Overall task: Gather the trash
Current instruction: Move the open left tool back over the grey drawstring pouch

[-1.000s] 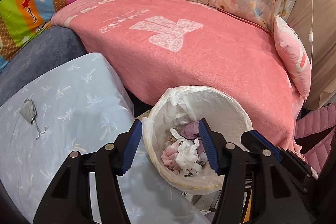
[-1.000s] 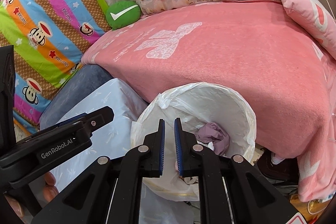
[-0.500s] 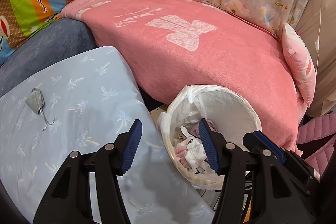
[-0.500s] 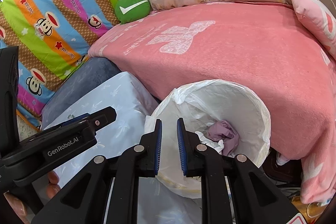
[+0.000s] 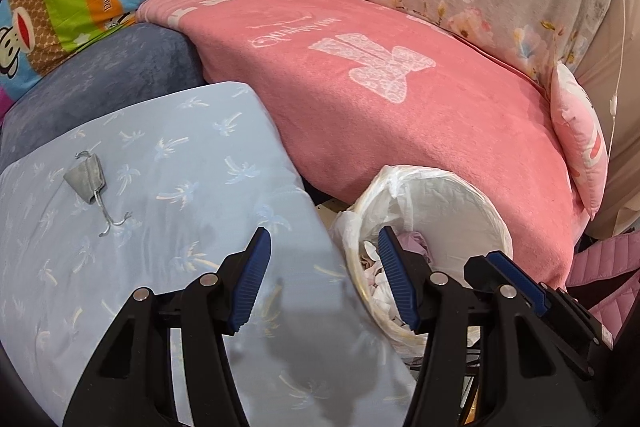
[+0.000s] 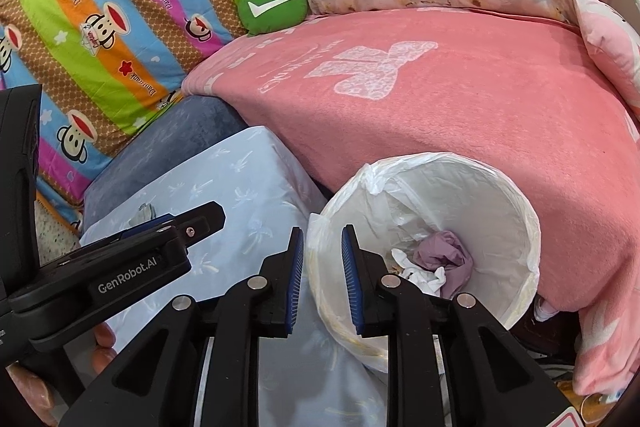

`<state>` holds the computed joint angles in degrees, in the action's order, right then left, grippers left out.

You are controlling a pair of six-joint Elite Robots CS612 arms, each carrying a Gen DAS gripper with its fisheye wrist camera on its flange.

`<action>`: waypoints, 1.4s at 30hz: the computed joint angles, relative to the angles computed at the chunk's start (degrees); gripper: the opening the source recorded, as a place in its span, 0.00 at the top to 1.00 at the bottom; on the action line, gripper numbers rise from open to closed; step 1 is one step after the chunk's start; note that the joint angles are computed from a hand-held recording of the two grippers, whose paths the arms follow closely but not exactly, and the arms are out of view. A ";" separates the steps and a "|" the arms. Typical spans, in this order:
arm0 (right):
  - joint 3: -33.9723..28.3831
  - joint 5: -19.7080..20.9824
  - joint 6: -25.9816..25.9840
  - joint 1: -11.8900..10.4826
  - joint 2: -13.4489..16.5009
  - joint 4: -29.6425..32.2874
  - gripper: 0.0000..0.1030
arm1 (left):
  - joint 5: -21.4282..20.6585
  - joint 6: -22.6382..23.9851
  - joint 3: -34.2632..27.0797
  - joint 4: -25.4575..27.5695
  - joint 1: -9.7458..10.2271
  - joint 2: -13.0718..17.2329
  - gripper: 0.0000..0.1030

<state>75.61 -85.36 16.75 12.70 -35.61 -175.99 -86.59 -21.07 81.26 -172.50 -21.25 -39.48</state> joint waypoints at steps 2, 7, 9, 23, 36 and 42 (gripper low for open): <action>-0.48 -0.05 -0.34 0.37 0.22 0.28 0.74 | 0.21 -0.72 0.38 -0.22 0.35 -0.11 0.45; -2.31 0.48 -1.78 1.43 1.04 1.88 0.72 | 1.59 -2.02 1.54 -1.26 1.28 -0.44 0.39; -3.12 0.72 -2.36 1.86 1.40 2.59 0.72 | 1.80 -2.69 1.90 -1.31 1.79 -0.55 0.39; -12.11 2.67 -6.94 5.61 5.83 9.85 0.72 | 4.76 -7.06 4.32 -0.79 5.81 -0.86 0.29; -27.47 3.82 -8.75 8.19 14.00 19.53 0.67 | 7.27 -9.82 0.00 4.45 10.25 2.27 0.14; -37.89 4.25 -8.31 8.73 19.45 25.52 0.65 | 5.66 -10.79 -4.53 8.09 11.87 4.92 0.14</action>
